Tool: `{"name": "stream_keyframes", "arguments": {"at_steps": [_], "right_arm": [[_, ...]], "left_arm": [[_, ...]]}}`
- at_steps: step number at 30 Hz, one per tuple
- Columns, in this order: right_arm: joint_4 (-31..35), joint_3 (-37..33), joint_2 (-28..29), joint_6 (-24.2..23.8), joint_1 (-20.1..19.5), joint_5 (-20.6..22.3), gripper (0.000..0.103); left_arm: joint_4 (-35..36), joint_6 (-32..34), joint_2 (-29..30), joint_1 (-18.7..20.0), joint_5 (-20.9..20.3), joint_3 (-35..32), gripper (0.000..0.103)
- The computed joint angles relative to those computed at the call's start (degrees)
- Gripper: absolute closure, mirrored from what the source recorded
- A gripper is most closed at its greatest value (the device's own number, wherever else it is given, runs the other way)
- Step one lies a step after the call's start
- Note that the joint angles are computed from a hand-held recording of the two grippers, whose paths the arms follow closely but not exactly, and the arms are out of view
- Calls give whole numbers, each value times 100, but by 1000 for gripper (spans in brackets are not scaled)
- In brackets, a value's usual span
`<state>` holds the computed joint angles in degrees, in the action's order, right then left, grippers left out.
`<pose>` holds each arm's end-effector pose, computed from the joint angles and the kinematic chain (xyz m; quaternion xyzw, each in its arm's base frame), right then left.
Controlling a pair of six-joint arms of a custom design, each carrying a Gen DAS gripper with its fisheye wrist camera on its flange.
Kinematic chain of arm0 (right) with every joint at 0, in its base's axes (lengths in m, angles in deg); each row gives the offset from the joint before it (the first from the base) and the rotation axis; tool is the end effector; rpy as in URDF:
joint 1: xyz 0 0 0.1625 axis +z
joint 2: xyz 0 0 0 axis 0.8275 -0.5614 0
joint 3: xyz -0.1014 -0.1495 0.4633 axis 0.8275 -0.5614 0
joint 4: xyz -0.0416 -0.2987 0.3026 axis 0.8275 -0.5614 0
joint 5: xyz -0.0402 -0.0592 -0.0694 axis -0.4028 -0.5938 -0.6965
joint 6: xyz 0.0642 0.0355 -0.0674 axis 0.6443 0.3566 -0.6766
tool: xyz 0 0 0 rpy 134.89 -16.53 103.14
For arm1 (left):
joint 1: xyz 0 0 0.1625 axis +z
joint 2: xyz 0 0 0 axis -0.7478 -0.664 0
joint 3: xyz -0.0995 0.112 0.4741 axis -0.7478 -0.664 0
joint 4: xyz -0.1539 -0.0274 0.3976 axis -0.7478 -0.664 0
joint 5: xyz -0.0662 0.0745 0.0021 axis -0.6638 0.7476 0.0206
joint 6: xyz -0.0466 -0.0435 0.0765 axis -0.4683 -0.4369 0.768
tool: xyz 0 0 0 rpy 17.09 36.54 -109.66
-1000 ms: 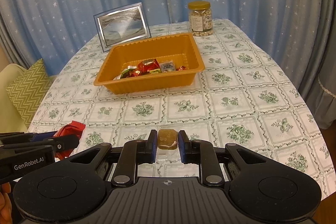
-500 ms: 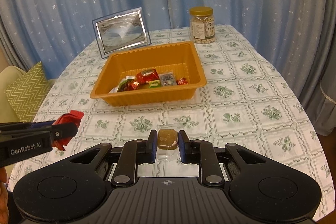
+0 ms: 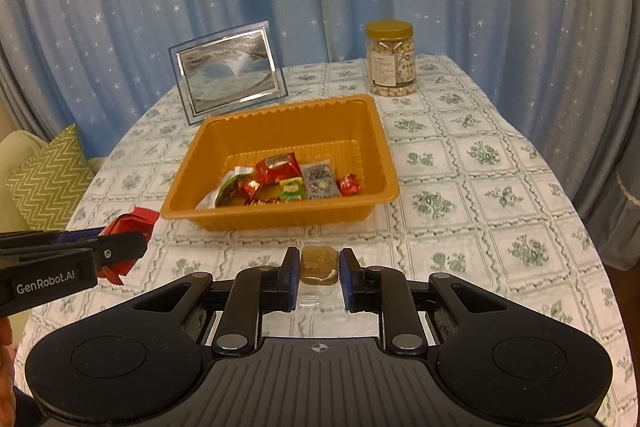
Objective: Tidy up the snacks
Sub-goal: 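Carry the red bar and brown candy over the orange tray with both grippers, then lower both snacks into the tray and open both grippers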
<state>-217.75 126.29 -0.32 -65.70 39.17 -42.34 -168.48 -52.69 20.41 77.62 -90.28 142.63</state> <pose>0.1291 -0.3892 0.2419 0.1474 -0.8881 0.3603 0.2444 -0.2904 -0.4026 0.0983 0.2228 0.8777 -0.3348 0.2608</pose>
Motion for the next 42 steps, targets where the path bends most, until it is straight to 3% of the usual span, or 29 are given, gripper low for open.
{"name": "stream_keyframes", "arguments": {"at_steps": [22, 42], "right_arm": [[1109, -1430, 501, -79, -148, 325, 82], [1562, -2080, 875, 21, -278, 361, 82]], "left_arm": [[-407, 1501, 604, 971, -181, -1185, 78], [-368, 2033, 966, 1525, -390, -1928, 78]]}}
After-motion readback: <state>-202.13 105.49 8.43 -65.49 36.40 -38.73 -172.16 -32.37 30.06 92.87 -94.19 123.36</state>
